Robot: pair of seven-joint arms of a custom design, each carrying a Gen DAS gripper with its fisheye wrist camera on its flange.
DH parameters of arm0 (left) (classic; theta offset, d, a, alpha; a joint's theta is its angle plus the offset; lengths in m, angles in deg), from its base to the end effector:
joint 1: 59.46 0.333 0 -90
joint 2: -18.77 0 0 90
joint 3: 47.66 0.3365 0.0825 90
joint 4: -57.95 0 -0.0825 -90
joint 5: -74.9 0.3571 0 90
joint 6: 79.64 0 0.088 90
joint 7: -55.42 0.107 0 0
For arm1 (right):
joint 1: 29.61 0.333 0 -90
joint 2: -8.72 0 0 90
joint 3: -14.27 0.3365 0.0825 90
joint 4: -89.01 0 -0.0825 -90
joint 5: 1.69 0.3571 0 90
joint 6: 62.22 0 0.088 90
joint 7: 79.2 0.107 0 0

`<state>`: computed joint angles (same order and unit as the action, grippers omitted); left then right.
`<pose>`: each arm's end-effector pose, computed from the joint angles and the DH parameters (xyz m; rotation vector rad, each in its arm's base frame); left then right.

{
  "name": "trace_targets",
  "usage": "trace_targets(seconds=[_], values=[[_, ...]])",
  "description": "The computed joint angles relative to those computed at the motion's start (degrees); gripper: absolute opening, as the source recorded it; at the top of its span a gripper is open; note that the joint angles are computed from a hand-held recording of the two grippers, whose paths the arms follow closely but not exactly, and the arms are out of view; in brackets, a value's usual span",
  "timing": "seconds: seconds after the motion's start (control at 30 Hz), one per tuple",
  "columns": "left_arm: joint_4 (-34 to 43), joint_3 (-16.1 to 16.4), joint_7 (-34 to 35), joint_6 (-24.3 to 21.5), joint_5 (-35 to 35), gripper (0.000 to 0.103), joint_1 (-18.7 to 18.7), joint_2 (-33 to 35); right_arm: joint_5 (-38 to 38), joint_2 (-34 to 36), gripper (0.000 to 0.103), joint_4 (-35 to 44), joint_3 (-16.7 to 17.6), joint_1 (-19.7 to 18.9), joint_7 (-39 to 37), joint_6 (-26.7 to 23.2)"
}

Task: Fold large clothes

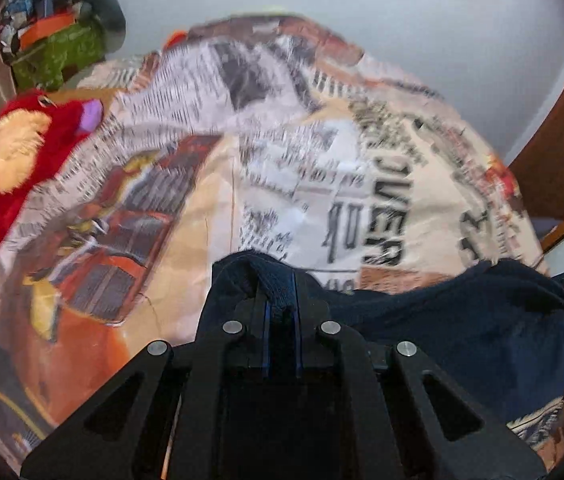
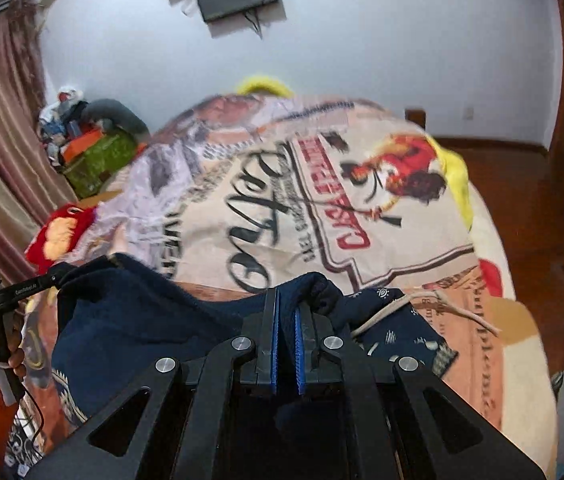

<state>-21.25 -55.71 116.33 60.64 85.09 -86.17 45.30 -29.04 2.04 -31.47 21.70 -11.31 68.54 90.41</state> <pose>0.6070 -0.3921 0.5440 -1.8064 2.1342 -0.8223 0.4770 0.2482 0.5763 -1.5504 1.9042 -0.5209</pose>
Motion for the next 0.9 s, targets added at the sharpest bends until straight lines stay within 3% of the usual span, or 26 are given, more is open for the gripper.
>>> trace_targets(seconds=[0.2, 0.33, 0.4, 0.57, 0.67, 0.9], values=[[2.61, 1.32, 0.93, -2.58, 3.32, 0.013, -1.98, 3.21, 10.73, 2.65, 0.004, -1.58, -2.39, 0.03, -9.20, 3.15], [2.38, 1.98, 1.81, -3.87, 6.84, 0.017, -3.26, 2.07, 15.22, 1.84, 0.005, -1.22, -2.51, 0.27, -15.45, 1.26], [2.00, 2.59, 1.43, -4.95, 9.45, 0.026, -4.11, 0.74, 13.20, 0.91, 0.005, -0.61, -1.91, -0.09, -14.38, -1.46], [-2.46, 2.33, 0.02, -3.12, 15.18, 0.058, -4.22, -5.11, 3.26, -3.71, 0.005, 0.14, 0.28, -1.13, -8.74, -9.47], [-6.50, 0.84, -0.72, -0.34, 15.81, 0.066, -2.85, -9.33, 1.60, -6.88, 0.006, -0.81, 0.82, -1.07, -7.43, -9.85], [-13.83, -4.01, 1.48, 3.72, 8.59, 0.070, 0.44, -15.61, -3.15, -10.51, 0.009, -0.55, 4.93, -0.06, -2.93, -7.36]])
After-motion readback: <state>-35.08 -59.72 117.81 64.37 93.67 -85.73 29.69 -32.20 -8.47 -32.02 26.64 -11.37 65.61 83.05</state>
